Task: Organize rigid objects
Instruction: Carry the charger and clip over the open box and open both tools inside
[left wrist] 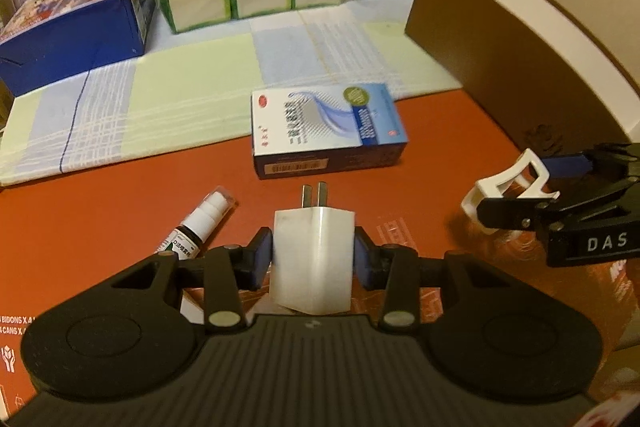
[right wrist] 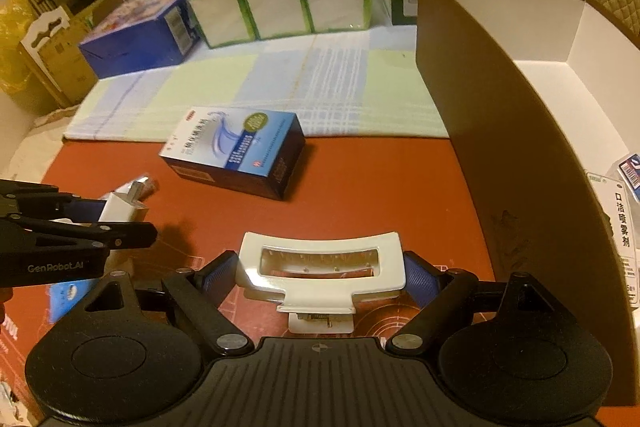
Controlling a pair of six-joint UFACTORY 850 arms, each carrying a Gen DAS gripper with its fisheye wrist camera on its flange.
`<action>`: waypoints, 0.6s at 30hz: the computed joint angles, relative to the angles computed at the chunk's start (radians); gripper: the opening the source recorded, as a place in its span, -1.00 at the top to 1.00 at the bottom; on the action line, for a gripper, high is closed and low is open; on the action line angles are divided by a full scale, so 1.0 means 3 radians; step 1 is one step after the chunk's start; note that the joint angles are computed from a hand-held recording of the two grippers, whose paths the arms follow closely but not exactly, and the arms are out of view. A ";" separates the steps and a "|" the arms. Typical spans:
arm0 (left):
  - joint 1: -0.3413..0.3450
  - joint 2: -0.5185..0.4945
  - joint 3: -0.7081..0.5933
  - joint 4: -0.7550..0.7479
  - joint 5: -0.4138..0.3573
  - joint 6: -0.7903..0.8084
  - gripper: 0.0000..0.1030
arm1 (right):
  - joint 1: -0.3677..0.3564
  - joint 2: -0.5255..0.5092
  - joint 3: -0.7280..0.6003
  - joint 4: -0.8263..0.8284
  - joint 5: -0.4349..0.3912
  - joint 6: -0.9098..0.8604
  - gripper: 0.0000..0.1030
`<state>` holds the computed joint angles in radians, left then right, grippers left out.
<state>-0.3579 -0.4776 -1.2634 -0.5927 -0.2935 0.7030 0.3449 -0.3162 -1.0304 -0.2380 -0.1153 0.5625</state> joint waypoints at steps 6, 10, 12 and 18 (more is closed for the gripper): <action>-0.0070 0.0202 0.0116 -0.0087 0.0048 0.0020 0.28 | 0.0011 0.0199 0.0121 0.0498 0.0071 -0.0552 -0.62; -0.0137 0.0321 0.0157 -0.0118 0.0105 0.0007 0.28 | 0.0000 0.0339 0.0199 0.0823 0.0107 -0.0916 -0.62; -0.0171 0.0359 0.0160 -0.0129 0.0122 0.0000 0.28 | -0.0015 0.0417 0.0246 0.1003 0.0127 -0.1118 -0.62; -0.0314 0.0450 0.0145 -0.0211 0.0183 0.0054 0.28 | -0.0101 0.0679 0.0389 0.1399 0.0204 -0.1603 -0.62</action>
<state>-0.4520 -0.3426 -1.2199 -0.6561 -0.2386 0.7193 0.3145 -0.1125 -0.9137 0.1818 -0.0542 0.0817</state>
